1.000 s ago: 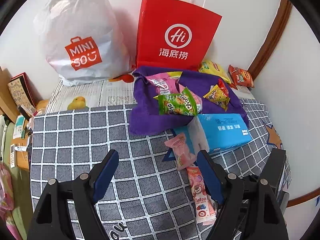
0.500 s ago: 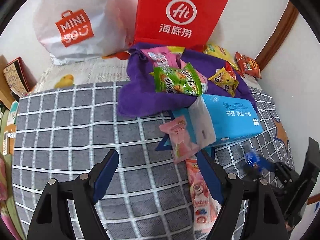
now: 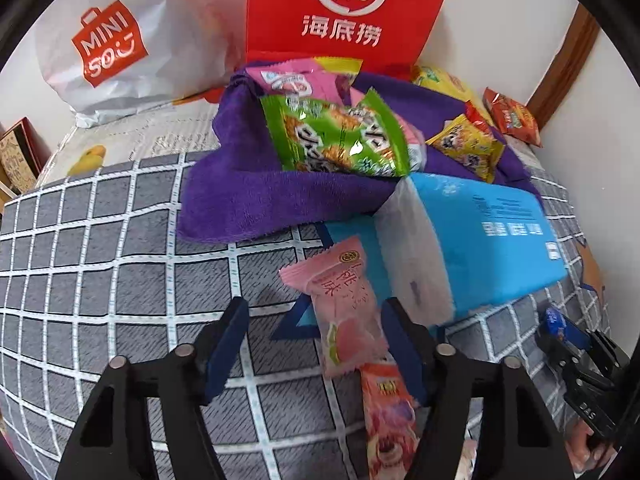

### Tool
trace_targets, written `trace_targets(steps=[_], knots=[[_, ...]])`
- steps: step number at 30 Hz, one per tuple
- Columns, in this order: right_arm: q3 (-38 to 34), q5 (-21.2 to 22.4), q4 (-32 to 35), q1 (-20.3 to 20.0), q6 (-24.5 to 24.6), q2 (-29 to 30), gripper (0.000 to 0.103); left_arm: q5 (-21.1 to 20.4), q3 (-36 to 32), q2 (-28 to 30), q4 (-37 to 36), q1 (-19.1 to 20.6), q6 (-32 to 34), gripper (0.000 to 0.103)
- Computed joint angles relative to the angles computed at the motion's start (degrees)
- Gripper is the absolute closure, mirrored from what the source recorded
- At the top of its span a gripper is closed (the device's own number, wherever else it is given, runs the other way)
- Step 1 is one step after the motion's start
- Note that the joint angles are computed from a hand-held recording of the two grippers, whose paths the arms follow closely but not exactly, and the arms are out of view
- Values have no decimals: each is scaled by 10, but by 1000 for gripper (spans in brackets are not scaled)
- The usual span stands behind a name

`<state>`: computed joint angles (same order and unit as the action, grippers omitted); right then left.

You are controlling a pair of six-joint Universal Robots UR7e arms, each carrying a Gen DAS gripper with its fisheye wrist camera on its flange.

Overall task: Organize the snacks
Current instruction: 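Grasp the blue snack packet with the right gripper while the left grasps a pink square packet, then lift both held packets and carry them toward the purple towel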

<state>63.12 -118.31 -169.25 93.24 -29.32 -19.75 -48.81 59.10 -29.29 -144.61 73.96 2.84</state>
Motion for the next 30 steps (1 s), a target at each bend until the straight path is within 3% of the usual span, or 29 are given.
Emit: trace_targets(steps=[3,5,7,13,19,23,25,28,30], knots=[[-3,0,-16,-3,-8,6,56,-1,-16,15,-1,2,6,43],[-3,1,-29,-4,-13,9,56,3,-23,23,-6,2,17,52],[-4,3,-31,-6,-13,9,56,15,-20,28,-27,-2,43,70],[-16,-2,-24,-4,-11,14,56,-18,22,-15,-8,1,17,74],[-49,-7,-22,-4,-7,31,56,9,104,-65,-47,3,19,74],[-66,-21,-31,-2,-22,44,56,-26,109,-67,-73,12,12,74],[-72,-24,-30,-1,-28,49,56,-45,97,-62,-68,15,12,61],[-76,-30,-33,0,-36,53,56,-32,76,-44,-73,13,24,42],[-76,-29,-34,0,-37,53,55,-15,59,-28,-70,10,40,42]])
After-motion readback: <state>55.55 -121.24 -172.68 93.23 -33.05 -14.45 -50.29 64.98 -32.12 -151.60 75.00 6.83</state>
